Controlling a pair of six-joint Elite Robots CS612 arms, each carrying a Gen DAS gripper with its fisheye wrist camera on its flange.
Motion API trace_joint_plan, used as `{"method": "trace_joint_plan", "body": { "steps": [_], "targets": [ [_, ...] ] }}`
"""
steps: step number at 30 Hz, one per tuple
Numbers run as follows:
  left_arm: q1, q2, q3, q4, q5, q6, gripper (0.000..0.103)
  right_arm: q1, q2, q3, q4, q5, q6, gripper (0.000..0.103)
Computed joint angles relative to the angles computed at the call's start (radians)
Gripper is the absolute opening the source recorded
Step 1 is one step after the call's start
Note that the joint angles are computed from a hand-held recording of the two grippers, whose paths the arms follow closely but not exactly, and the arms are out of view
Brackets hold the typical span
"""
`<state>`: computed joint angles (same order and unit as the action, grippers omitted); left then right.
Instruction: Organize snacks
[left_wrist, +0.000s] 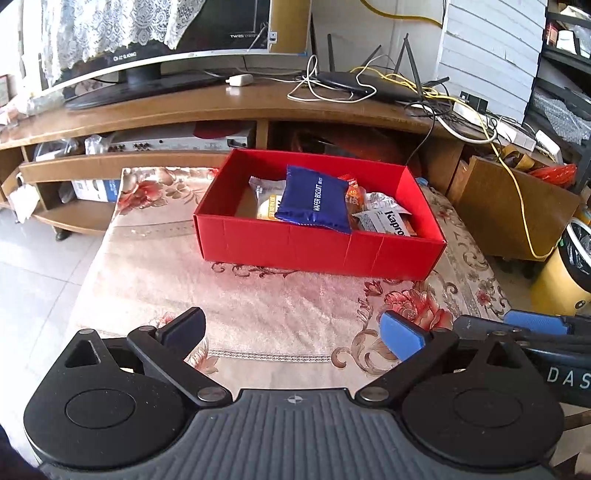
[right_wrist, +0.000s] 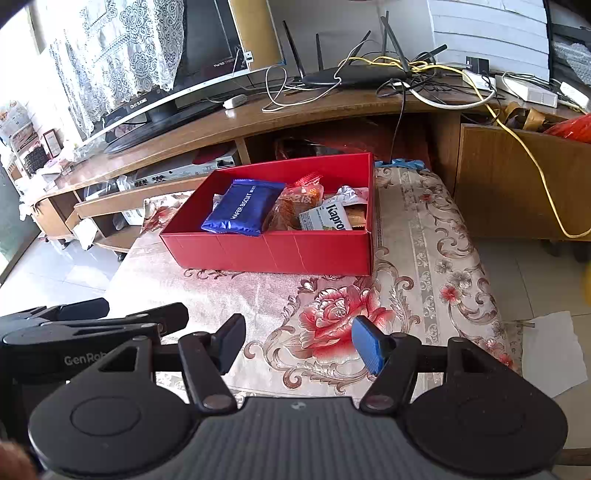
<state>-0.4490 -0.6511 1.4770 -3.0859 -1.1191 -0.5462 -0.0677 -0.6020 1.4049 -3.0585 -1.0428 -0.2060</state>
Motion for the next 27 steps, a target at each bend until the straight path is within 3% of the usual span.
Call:
{"method": "trace_joint_plan", "body": {
  "steps": [20,27],
  "targets": [
    [-0.007,-0.003,0.015,0.009,0.032,-0.001,0.102,0.004,0.0,-0.004,0.033,-0.01,-0.025,0.059],
    [-0.009,-0.007,0.023,0.022,0.04,-0.008,0.103,0.005,-0.001,-0.002,0.041,-0.014,-0.031,0.064]
  ]
}}
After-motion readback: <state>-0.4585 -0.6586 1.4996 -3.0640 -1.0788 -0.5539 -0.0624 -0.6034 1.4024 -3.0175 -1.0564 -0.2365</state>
